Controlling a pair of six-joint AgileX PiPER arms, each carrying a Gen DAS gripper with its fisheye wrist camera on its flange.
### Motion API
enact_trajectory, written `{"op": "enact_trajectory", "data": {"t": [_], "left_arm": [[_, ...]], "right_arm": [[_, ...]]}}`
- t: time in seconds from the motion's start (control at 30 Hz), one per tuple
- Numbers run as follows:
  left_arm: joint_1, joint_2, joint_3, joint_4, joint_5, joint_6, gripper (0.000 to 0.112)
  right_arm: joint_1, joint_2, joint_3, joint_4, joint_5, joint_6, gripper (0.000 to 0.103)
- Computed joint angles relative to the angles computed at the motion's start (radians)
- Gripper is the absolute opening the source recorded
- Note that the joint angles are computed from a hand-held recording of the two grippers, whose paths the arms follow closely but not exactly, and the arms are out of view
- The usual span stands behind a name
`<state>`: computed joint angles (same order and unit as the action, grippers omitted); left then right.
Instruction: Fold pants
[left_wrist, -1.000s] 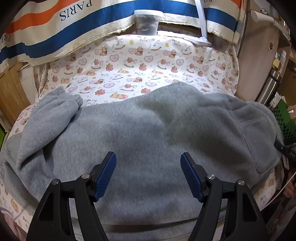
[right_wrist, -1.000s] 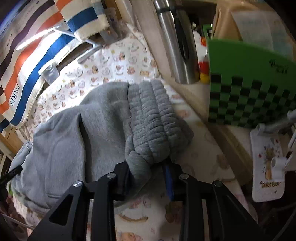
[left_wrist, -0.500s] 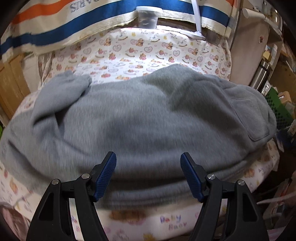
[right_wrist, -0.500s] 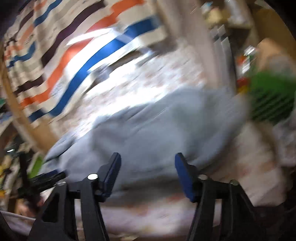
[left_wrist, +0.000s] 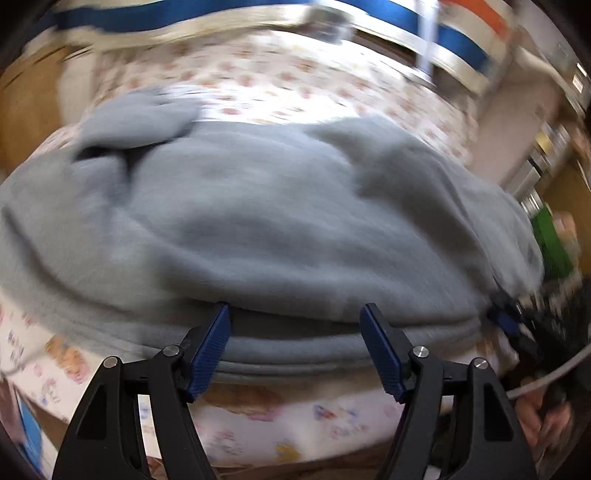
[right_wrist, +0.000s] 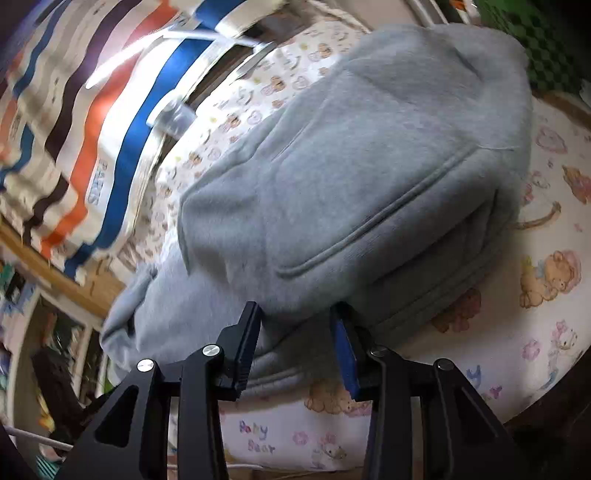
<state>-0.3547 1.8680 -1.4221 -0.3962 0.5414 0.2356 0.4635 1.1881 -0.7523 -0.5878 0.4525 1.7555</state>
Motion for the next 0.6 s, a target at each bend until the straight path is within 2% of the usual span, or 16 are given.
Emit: {"op": "enact_trajectory", "data": {"t": [0.07,0.13,0.17,0.2,0.23,0.33,0.4,0.53,0.6], "left_arm": [[0.030,-0.010,0.003,-0.004,-0.019,-0.044,0.070],[0.056,-0.022,0.003,0.024,-0.032,-0.094,0.070],[0.064,-0.029,0.005,0.064,-0.046,-0.136,0.070],[0.072,-0.033,0.005,0.103,-0.055,-0.171,0.070],[0.081,-0.035,0.000,0.148,-0.059,-0.211,0.070],[0.117,-0.018,-0.029,0.187,-0.049,-0.246,0.070],[0.140,0.016,-0.076,0.185,-0.016,-0.226,0.070],[0.193,0.092,-0.178,-0.012,0.094,-0.040,0.068],[0.206,0.119,-0.209,-0.082,0.125,0.002,0.048]], "right_arm": [[0.037,0.003,-0.023,-0.074,0.078,0.074,0.040],[0.117,0.024,-0.082,-0.187,0.259,0.157,0.042],[0.150,0.023,-0.098,-0.238,0.336,0.188,0.045],[0.157,0.021,-0.111,-0.248,0.373,0.184,0.053],[0.150,0.015,-0.117,-0.238,0.390,0.161,0.055],[0.089,-0.003,-0.110,-0.178,0.371,0.095,0.055],[0.049,0.001,-0.105,-0.137,0.347,0.060,0.055],[0.001,0.004,-0.092,-0.078,0.275,-0.006,0.056],[-0.007,0.015,-0.097,-0.067,0.246,-0.015,0.056]]}}
